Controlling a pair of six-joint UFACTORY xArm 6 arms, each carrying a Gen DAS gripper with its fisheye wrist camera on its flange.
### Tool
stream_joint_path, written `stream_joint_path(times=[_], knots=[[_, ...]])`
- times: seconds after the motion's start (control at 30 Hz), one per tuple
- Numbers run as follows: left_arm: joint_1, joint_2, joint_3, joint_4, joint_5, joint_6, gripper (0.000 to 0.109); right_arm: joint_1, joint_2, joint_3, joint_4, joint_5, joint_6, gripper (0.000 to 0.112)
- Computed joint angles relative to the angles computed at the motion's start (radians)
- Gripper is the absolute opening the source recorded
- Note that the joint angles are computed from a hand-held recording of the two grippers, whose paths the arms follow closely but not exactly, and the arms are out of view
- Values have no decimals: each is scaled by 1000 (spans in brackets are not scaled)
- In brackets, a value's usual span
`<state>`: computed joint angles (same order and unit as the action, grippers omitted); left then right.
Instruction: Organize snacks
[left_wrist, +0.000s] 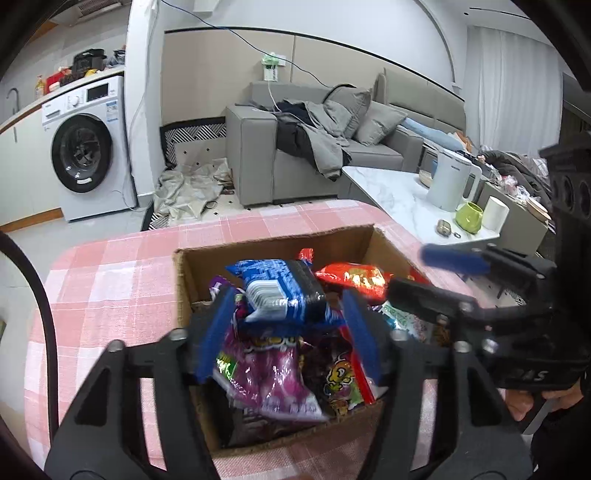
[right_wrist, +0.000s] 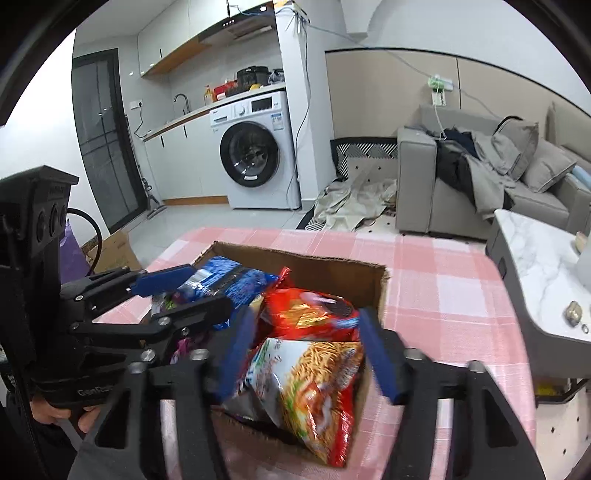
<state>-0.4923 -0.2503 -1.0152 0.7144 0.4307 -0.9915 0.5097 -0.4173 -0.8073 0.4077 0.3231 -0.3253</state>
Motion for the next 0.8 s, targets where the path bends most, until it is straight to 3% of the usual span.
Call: stream_joint_path(times=[0.03,0.1,0.2,0.57,0.8], knots=[[-5,-17,8,24,12,-27,80,-3,-16,10,-9,-4,7,82],[-9,-54,32,45,23,-64,90,-10,-52,33,-3,-8,8,94],[-13,-116,81,37,1,-75,102,-19,-101,65,49,-6,-21,102],[-157,-355,247,231,185,-268,102,31,-310,254,206,-72,-138,103],[-271,-429,325,297,314,-373,102,72,-387,338,277,-104,-199,103]])
